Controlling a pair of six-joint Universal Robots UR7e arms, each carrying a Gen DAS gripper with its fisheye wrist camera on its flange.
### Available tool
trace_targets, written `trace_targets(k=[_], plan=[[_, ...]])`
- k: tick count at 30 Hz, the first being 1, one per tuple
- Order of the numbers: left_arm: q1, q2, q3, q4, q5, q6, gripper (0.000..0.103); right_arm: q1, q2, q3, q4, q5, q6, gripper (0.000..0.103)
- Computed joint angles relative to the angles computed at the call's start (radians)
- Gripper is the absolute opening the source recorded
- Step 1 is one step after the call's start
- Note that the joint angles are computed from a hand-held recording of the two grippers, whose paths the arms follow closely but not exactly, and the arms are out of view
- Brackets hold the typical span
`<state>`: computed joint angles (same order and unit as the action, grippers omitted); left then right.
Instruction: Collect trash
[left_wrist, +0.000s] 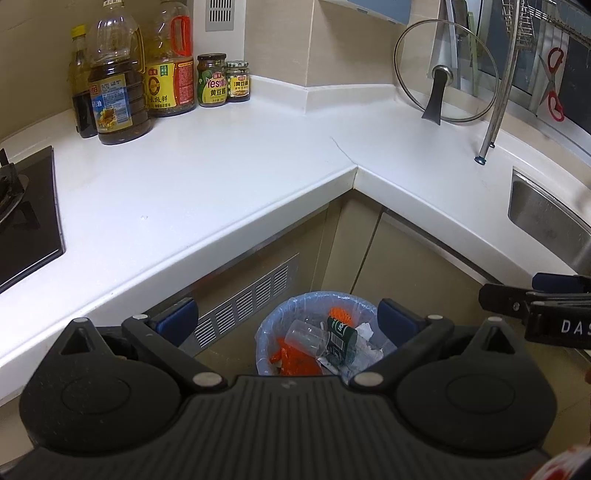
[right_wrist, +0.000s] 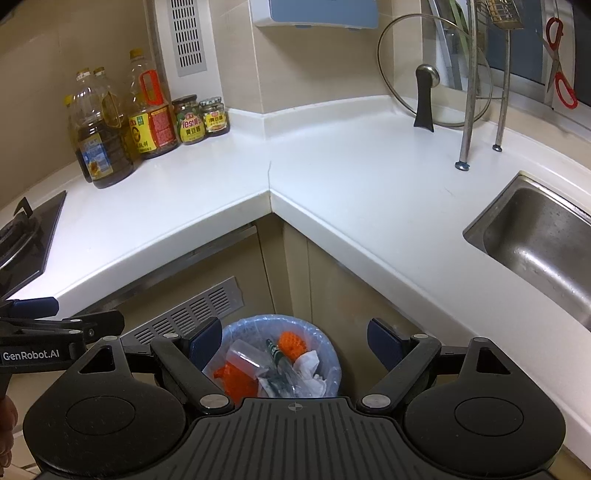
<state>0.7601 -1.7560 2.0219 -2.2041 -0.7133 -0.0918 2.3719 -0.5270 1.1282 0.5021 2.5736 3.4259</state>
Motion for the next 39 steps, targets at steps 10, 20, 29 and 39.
trace_targets(k=[10,20,29,39], plan=[[-0.006,-0.019,0.011,0.057,0.015,-0.035,0.102,0.001,0.003,0.019,0.037,-0.025,0.048,0.086],[-0.013,-0.033,0.017,0.079,0.016,-0.048,0.102,0.004,-0.001,0.027,0.035,-0.023,0.055,0.086],[-0.015,-0.033,0.017,0.081,0.017,-0.050,0.102,0.006,-0.005,0.031,0.032,-0.016,0.056,0.086],[-0.018,-0.031,0.018,0.081,0.017,-0.053,0.102,0.007,-0.004,0.029,0.035,-0.014,0.060,0.086]])
